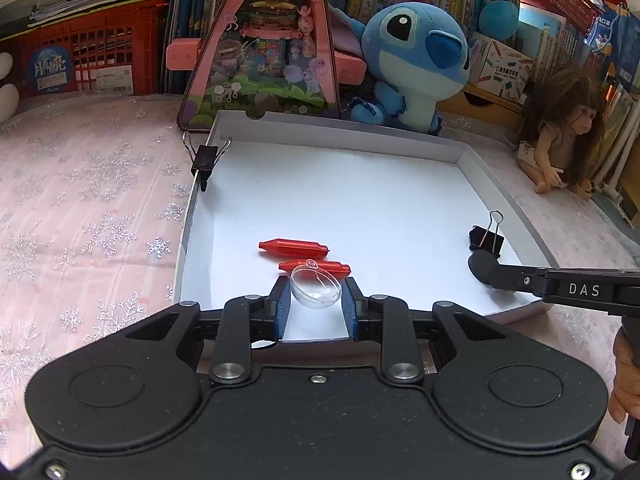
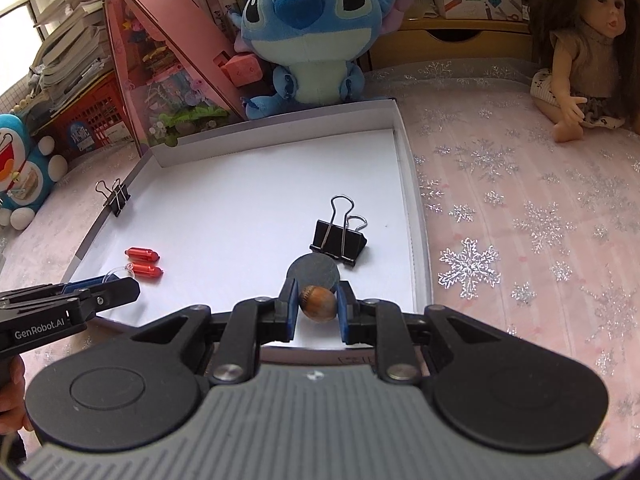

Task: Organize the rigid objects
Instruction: 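Carry the clear dome and brown nut into the white tray and open both tools, then withdraw both open tools from the tray toward the remaining items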

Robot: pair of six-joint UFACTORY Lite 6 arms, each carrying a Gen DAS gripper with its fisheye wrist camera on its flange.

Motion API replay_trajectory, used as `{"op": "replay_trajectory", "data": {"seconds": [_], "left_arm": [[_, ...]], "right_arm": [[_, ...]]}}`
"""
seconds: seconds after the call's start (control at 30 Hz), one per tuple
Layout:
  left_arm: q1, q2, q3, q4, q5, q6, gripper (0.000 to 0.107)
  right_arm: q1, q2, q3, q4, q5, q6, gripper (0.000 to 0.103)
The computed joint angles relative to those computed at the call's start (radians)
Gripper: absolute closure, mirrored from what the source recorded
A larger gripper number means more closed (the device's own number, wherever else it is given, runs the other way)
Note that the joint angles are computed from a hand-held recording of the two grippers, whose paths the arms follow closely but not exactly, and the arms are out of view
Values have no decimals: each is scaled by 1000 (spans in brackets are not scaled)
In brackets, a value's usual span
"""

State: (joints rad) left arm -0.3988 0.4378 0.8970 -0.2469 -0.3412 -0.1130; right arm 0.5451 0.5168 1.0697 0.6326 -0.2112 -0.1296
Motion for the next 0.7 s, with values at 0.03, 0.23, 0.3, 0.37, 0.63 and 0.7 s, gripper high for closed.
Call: {"op": "replay_trajectory", "data": {"seconds": [0.03, 0.23, 0.3, 0.37, 0.63, 0.7], "left_arm": [[0, 2, 1, -2, -3, 2, 82], [2, 0, -6, 17, -14, -13, 81], [0, -2, -10, 11, -18, -6, 81], [-3, -4, -15, 4, -22, 0, 81], [-38, -39, -62, -78, -67, 88, 61], [-54, -53, -84, -130, -95, 130, 53]], "right_arm": [[3, 1, 1, 14, -3, -15, 79], [9, 3, -1, 49, -13, -56, 79], [12, 2, -4, 54, -18, -62, 78], [14, 0, -9, 36, -26, -40, 75], [33, -38, -81, -57, -107, 58, 52], [46, -53, -104, -32, -138, 31, 46]]}}
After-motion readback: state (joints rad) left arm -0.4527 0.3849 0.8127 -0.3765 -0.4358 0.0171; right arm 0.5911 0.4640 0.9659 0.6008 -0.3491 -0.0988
